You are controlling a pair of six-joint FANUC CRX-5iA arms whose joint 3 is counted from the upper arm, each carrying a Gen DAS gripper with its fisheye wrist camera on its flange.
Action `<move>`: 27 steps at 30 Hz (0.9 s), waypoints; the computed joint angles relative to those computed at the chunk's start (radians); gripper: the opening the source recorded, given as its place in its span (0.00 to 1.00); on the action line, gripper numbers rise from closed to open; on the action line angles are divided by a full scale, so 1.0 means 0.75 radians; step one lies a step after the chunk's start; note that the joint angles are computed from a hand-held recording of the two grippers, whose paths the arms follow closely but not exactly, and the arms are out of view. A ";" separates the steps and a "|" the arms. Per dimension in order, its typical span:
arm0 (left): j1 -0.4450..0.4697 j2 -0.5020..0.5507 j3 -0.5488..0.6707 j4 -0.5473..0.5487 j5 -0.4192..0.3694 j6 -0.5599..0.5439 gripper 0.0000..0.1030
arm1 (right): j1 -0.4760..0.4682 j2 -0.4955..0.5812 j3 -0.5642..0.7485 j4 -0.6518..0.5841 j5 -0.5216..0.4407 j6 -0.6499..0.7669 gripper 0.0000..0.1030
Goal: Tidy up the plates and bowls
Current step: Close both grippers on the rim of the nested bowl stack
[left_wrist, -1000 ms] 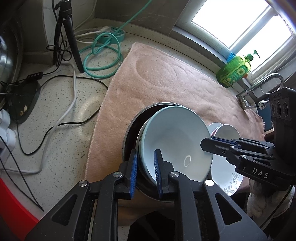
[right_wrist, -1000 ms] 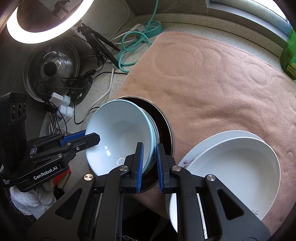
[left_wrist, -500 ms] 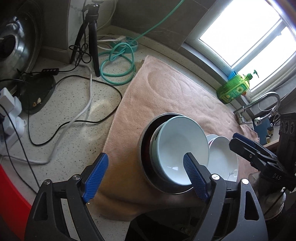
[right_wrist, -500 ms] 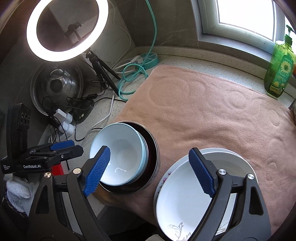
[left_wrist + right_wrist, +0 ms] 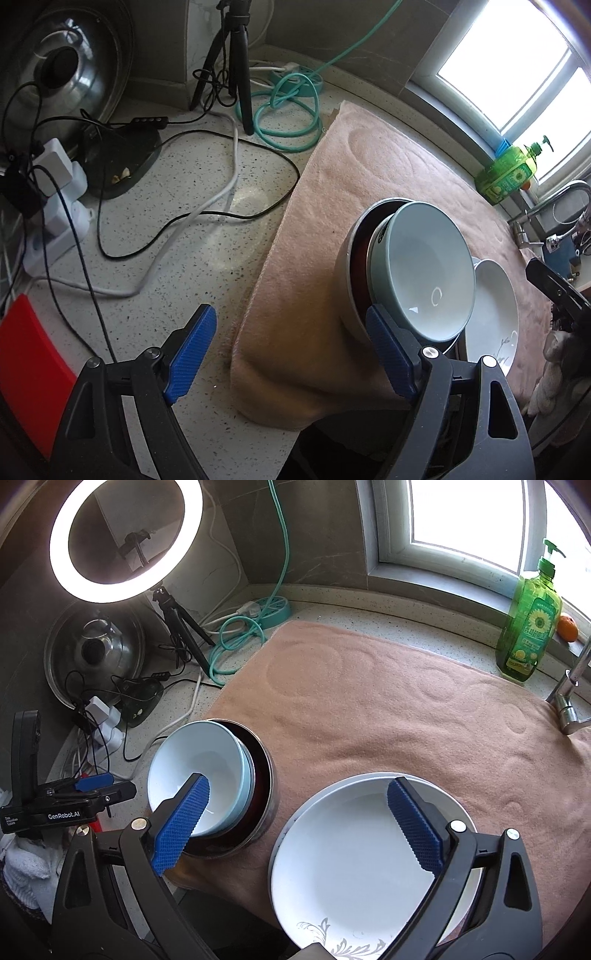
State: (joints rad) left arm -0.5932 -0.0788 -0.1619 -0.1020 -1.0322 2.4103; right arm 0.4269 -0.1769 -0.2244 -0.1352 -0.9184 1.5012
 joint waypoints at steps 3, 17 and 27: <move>0.000 -0.005 -0.010 0.014 0.015 0.002 0.81 | 0.003 0.015 -0.001 0.017 -0.010 -0.005 0.96; 0.021 0.010 -0.061 0.099 0.113 -0.040 0.79 | -0.056 0.123 0.077 -0.078 -0.106 0.060 0.87; 0.045 0.008 -0.109 0.188 0.174 -0.115 0.53 | -0.079 0.197 0.148 -0.169 -0.186 0.129 0.63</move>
